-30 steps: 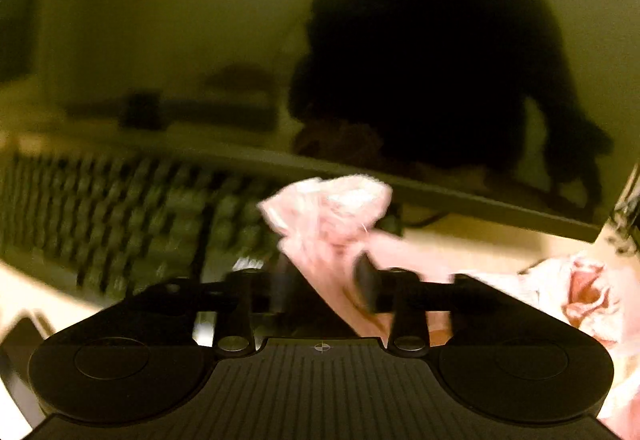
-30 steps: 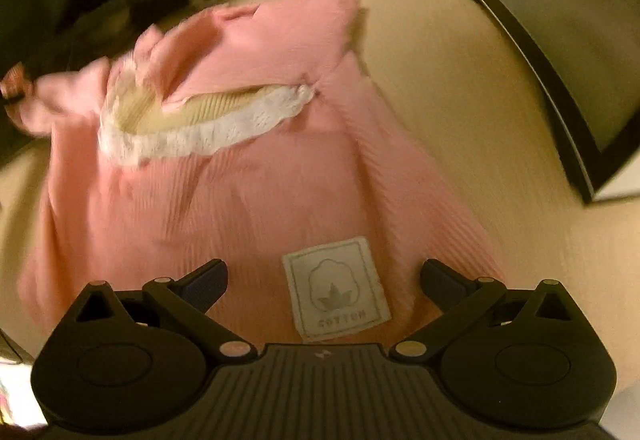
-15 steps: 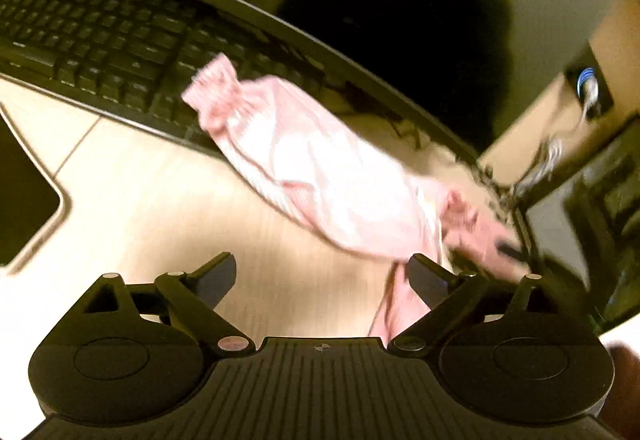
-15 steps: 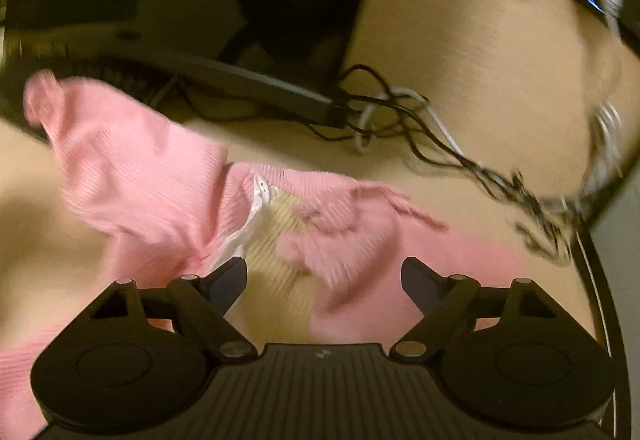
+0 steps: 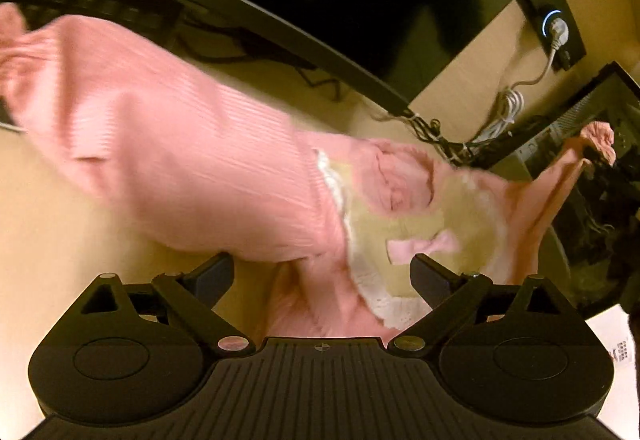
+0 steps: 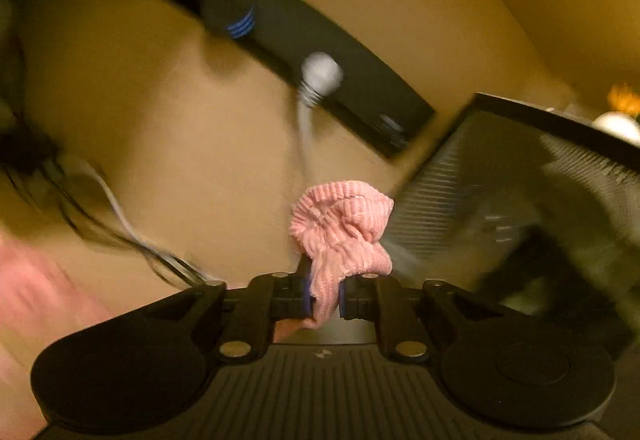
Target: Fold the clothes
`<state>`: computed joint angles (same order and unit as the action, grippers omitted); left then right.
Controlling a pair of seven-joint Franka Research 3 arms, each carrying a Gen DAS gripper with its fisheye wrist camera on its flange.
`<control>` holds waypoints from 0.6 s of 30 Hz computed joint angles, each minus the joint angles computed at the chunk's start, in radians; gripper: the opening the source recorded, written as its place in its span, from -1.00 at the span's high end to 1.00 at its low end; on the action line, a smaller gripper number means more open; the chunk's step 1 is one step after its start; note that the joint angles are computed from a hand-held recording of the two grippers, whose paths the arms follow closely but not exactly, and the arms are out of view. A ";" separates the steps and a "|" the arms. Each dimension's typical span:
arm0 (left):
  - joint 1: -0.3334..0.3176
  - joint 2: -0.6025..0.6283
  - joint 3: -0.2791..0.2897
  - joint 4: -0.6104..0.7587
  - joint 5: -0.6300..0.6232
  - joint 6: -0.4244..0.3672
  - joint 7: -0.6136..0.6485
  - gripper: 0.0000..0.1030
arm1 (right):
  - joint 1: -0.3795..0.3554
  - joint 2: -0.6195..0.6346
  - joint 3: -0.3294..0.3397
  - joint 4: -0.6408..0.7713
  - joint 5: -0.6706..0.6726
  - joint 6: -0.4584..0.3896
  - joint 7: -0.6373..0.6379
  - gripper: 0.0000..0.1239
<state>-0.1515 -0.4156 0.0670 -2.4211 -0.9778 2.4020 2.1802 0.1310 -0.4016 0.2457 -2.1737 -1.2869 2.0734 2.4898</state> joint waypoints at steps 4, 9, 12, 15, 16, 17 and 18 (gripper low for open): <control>0.003 0.041 -0.032 0.017 0.031 0.064 -0.016 -0.90 | -0.010 -0.007 0.036 -0.023 -0.089 -0.085 0.063 0.26; 0.021 0.070 -0.032 0.017 0.082 0.160 -0.075 -0.66 | 0.025 -0.035 0.013 -0.069 -0.181 -0.035 0.178 0.09; 0.030 0.079 -0.031 0.016 0.105 0.239 -0.104 -0.38 | 0.068 -0.029 -0.078 -0.057 -0.002 0.182 0.150 0.09; 0.030 0.082 -0.030 0.008 0.130 0.330 -0.151 -0.36 | 0.116 0.026 -0.192 -0.074 0.336 0.408 0.067 0.26; 0.025 0.082 -0.016 0.010 0.128 0.330 -0.167 -0.36 | 0.116 0.058 -0.204 -0.082 0.392 0.443 0.056 0.28; 0.023 0.082 -0.005 0.012 0.132 0.323 -0.178 -0.36 | 0.114 0.090 -0.214 -0.090 0.443 0.475 0.045 0.29; 0.023 0.081 0.004 0.014 0.135 0.315 -0.186 -0.36 | 0.100 0.112 -0.216 -0.099 0.474 0.489 0.052 0.30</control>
